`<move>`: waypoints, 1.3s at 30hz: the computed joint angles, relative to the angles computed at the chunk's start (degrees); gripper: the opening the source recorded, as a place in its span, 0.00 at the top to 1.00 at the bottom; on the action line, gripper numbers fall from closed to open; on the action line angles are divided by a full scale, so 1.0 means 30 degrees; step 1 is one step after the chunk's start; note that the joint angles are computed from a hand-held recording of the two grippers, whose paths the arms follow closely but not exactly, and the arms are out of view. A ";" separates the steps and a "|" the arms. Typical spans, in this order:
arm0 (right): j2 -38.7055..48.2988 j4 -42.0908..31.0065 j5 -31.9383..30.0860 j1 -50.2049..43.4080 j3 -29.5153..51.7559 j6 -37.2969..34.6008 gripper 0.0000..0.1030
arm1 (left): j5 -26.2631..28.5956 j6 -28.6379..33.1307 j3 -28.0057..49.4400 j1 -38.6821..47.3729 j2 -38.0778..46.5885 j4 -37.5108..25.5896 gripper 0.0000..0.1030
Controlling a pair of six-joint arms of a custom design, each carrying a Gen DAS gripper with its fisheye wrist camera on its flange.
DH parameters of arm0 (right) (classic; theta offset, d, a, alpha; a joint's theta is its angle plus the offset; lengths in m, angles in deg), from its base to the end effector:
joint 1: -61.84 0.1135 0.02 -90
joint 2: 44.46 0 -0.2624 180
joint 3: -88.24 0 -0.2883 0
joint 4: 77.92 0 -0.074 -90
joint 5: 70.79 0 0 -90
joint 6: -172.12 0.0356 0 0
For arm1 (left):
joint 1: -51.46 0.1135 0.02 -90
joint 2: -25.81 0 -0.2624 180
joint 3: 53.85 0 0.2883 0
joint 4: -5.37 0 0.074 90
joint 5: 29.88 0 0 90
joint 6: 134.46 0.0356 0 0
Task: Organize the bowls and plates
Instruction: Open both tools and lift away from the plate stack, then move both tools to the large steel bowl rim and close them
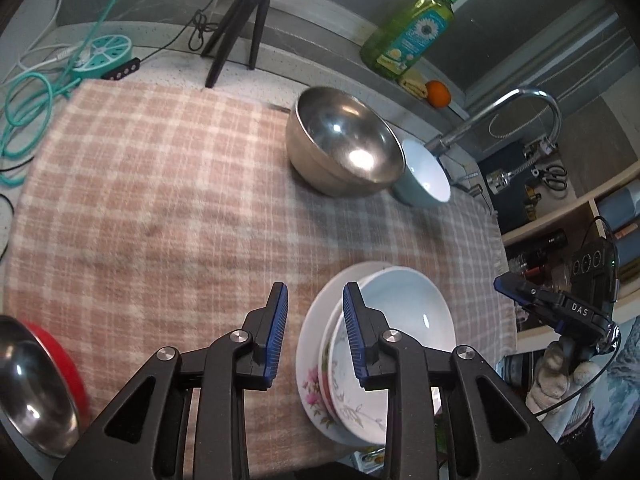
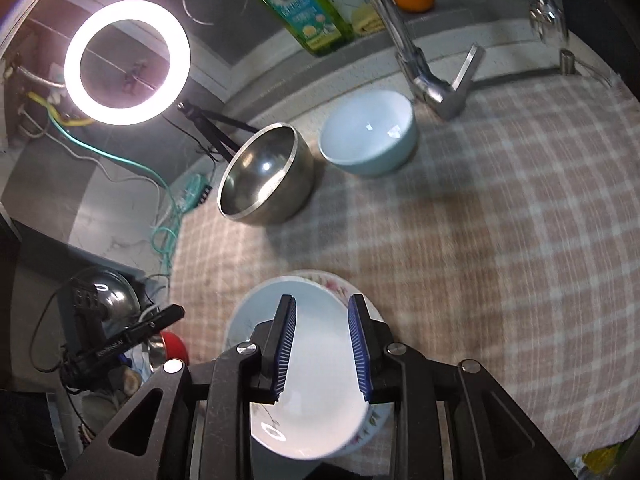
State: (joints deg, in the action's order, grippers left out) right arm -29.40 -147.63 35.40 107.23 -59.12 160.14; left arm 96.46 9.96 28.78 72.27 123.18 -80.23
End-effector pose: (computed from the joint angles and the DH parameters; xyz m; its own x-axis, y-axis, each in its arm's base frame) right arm 0.0828 0.0698 0.1834 -0.6663 0.6623 -0.3427 0.4253 0.7150 0.5548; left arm 0.3011 0.0919 0.1994 -0.8487 0.3783 -0.3697 0.5235 0.7004 -0.4852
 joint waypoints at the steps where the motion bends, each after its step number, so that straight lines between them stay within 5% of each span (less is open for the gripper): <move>1: 0.0513 0.0544 -0.0345 -0.0808 0.0251 -0.0814 0.76 | 0.0098 -0.0215 0.0284 -0.0103 0.0174 -0.0030 0.74; 8: 0.4533 0.4967 -0.4308 -0.6563 0.1261 -0.5616 0.76 | 0.0625 -0.2347 0.2185 -0.1331 0.1291 0.0241 0.65; 13: 0.8357 0.8314 -0.6226 -0.8742 0.1701 -0.6785 0.75 | 0.0522 -0.4057 0.2776 -0.2472 0.1771 0.1430 0.65; 24: 1.5746 1.2387 -0.6905 -1.0440 0.3456 -0.7861 0.75 | -0.0370 -0.6910 0.4278 -0.4328 0.3616 0.3146 0.59; 39: 2.1623 1.3885 -0.7514 -1.1891 0.5748 -0.8584 0.75 | -0.1768 -0.8980 0.5848 -0.6404 0.6130 0.4784 0.59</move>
State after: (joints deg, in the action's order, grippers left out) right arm 35.47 -105.98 12.85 71.56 -41.88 134.38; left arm 91.16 -16.98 46.32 53.06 141.57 -65.88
